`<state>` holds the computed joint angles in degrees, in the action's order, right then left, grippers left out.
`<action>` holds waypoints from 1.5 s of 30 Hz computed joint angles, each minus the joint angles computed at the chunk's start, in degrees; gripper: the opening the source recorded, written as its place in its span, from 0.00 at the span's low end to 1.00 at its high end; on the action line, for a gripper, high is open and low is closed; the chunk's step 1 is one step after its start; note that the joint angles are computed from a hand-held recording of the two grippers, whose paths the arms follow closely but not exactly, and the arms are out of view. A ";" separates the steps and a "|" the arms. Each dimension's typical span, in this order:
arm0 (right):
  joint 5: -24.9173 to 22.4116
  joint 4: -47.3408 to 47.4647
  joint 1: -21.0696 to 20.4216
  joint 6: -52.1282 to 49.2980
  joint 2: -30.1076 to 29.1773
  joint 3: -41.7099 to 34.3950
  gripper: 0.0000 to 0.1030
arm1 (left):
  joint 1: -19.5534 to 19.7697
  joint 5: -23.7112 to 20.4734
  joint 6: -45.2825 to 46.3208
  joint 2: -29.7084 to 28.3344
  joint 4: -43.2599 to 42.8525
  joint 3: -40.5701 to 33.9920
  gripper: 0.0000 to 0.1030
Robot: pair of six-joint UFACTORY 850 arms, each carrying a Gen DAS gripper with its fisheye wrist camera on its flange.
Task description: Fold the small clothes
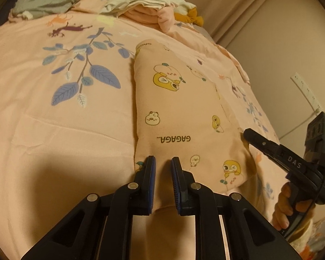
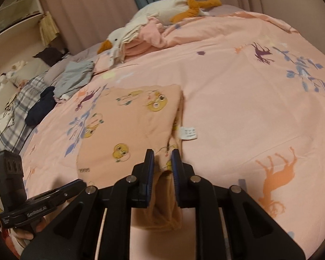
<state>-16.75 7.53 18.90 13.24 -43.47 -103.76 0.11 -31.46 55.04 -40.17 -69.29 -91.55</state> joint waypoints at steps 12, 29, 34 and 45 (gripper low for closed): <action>-7.40 -10.67 0.34 5.82 -0.09 0.33 0.24 | 0.63 3.75 -9.07 1.79 9.25 0.53 0.19; -24.68 45.49 -6.95 -23.56 -15.14 -19.55 0.58 | 4.31 -31.00 -23.05 -22.41 6.10 -35.18 0.50; -24.54 49.36 -6.31 -24.97 -17.17 -21.85 0.57 | 4.57 -36.33 -26.03 -28.74 4.47 -44.64 0.50; -18.90 42.41 -5.35 -20.89 -16.86 -21.23 0.28 | 1.17 -17.81 -19.18 -18.49 11.82 -29.33 0.34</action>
